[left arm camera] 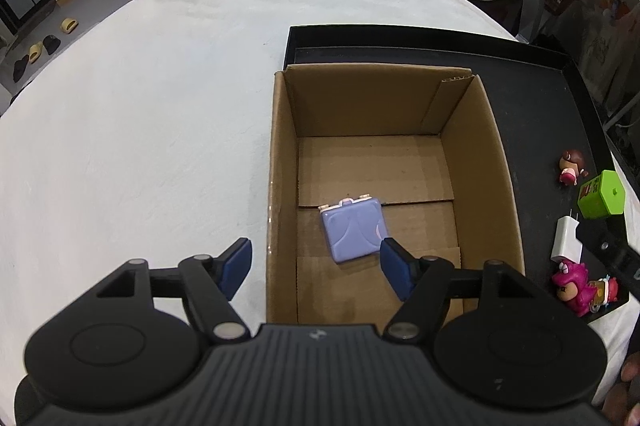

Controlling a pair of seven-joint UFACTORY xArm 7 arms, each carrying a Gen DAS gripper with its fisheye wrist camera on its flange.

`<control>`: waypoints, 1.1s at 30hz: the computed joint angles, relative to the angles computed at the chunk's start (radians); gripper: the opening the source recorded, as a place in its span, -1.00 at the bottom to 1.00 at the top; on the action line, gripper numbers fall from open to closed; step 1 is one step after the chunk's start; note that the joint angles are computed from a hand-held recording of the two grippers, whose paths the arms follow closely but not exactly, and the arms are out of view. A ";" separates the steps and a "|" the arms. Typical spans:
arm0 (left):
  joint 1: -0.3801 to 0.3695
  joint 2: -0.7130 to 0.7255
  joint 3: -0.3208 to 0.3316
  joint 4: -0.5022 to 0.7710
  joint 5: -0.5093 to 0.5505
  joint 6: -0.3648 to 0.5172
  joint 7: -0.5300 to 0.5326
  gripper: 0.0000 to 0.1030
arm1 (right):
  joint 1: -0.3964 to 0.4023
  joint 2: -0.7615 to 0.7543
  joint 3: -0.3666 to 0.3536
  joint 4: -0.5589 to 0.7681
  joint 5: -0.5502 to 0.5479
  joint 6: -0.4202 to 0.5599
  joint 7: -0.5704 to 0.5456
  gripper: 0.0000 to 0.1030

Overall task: Organize rigid objects
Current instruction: 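Move the right tool to the pink figurine and close on it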

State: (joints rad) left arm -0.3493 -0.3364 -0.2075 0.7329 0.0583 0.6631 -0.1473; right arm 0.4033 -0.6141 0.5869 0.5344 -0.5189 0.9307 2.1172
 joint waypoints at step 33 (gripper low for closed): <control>-0.005 0.018 0.002 0.000 0.009 0.002 -0.011 0.35 | 0.096 0.160 -0.086 -0.024 0.058 -0.005 -0.166 -0.23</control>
